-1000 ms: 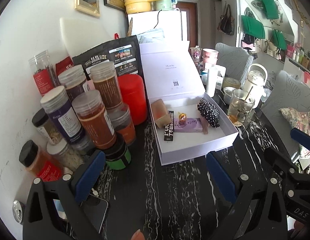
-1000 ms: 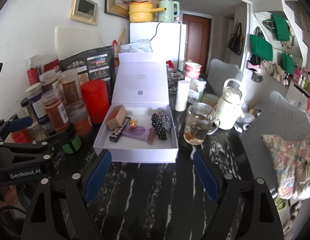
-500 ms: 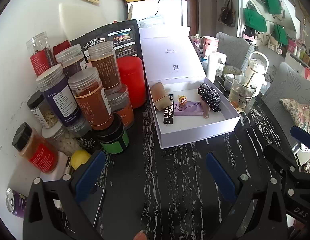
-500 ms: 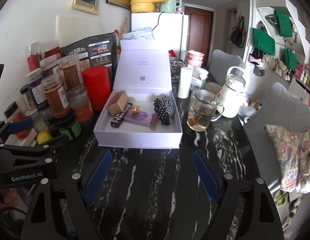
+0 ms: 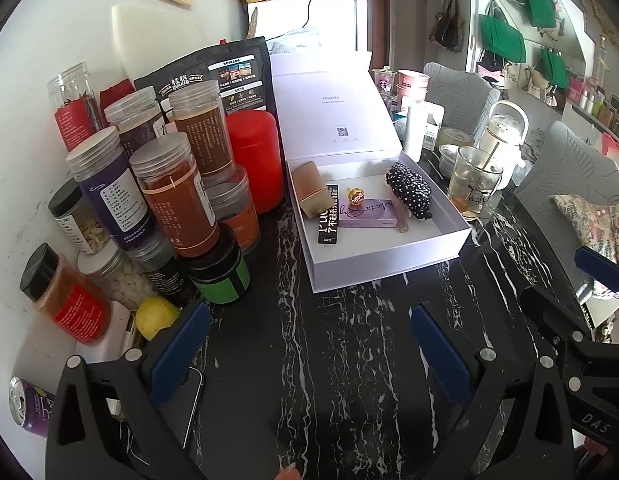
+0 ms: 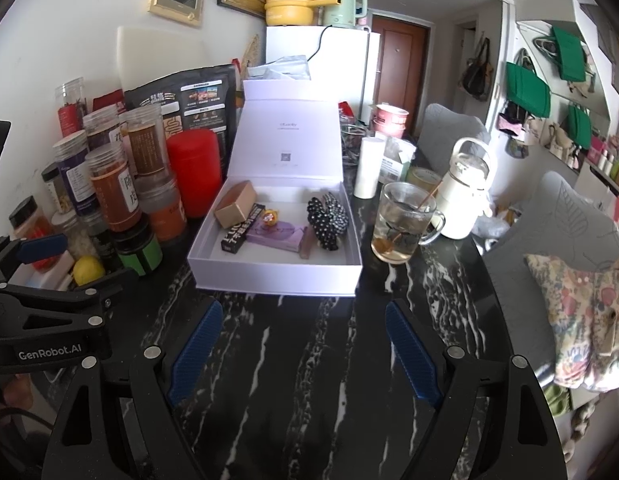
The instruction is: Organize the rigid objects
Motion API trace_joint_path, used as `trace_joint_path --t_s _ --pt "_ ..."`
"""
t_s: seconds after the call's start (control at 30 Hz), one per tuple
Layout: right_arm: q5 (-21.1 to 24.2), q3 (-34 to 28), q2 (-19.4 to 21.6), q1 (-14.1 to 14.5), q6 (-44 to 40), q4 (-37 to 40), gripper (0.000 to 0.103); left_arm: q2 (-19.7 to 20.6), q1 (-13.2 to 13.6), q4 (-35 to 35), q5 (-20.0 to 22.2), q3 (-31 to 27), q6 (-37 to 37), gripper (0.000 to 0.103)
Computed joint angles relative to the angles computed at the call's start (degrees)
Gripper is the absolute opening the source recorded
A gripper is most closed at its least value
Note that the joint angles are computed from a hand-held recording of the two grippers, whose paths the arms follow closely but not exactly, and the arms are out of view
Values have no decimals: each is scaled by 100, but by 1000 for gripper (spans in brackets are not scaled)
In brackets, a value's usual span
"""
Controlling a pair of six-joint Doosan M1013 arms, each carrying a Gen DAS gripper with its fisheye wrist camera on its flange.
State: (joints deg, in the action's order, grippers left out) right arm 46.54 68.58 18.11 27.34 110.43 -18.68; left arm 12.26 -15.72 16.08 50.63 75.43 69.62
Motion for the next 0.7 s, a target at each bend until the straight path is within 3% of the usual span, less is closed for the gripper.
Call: trace_joint_path --t_s 0.2,0.7 --pt "27 -4 2 -1 -26 -46 85 -7 20 -214 -9 -5 146 103" --pt "46 0 -6 -2 1 -125 85 -7 -22 18 59 -11 -11 103"
